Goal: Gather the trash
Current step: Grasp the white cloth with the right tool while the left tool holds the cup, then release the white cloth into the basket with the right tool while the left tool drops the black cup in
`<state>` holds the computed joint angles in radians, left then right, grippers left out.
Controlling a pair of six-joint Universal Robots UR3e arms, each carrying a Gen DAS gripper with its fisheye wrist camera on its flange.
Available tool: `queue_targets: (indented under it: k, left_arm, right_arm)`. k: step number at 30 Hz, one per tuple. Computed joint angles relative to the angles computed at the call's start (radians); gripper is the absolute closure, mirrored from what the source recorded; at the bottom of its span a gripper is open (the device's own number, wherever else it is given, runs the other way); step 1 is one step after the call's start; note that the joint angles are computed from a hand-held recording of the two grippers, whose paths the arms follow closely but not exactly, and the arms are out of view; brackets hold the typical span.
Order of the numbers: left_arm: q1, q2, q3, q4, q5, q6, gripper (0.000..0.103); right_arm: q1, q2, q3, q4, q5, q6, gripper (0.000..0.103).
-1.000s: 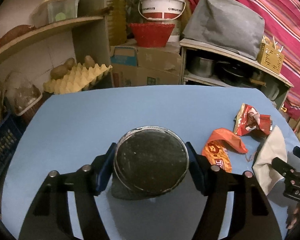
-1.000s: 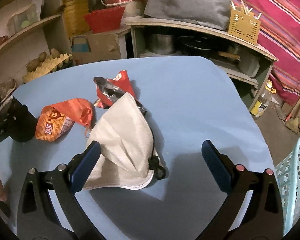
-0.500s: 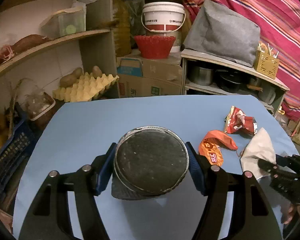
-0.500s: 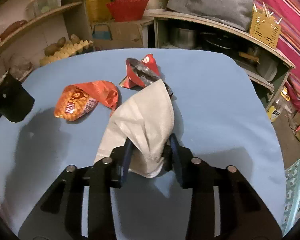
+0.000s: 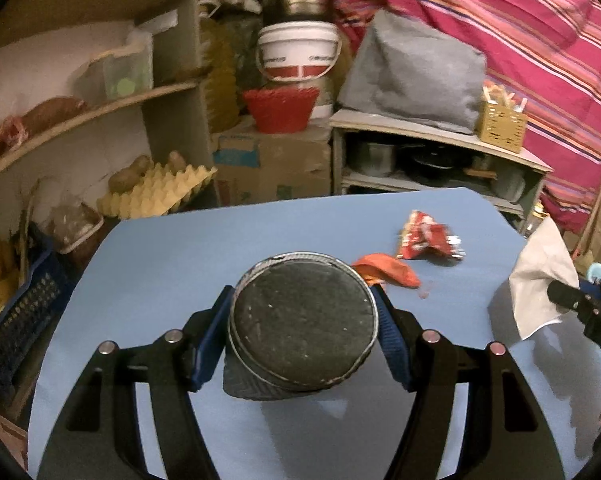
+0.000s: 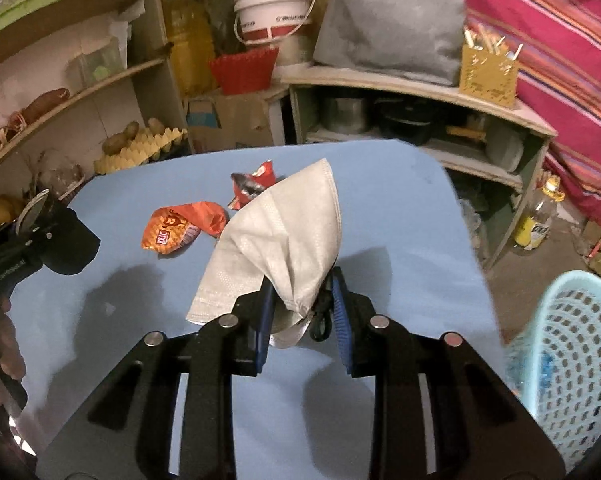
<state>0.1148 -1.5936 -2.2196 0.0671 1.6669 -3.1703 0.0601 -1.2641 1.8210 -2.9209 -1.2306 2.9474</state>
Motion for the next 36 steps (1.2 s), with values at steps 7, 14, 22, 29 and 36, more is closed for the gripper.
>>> queue_targets:
  k: [7, 14, 22, 29, 36]
  left_arm:
    - [-0.165, -0.024, 0.073, -0.029, 0.085, -0.051, 0.037]
    - [-0.354, -0.128, 0.236, -0.077, 0.162, -0.123, 0.037]
    - [-0.516, -0.285, 0.473, -0.159, 0.199, -0.186, 0.037]
    - [-0.634, -0.468, 0.749, -0.262, 0.204, -0.231, 0.037]
    - [-0.713, -0.655, 1.044, -0.387, 0.215, -0.237, 0.037]
  right_arm:
    - [-0.185, -0.213, 0.210, 0.006, 0.098, -0.083, 0.075]
    - [-0.449, -0.416, 0.355, 0.081, 0.222, -0.221, 0.075]
    - [-0.793, -0.516, 0.405, 0.236, 0.346, -0.387, 0.075]
    - [-0.933, -0.451, 0.363, 0.309, 0.348, -0.472, 0.074]
    - [-0.908, -0.358, 0.318, 0.296, 0.312, -0.445, 0.067]
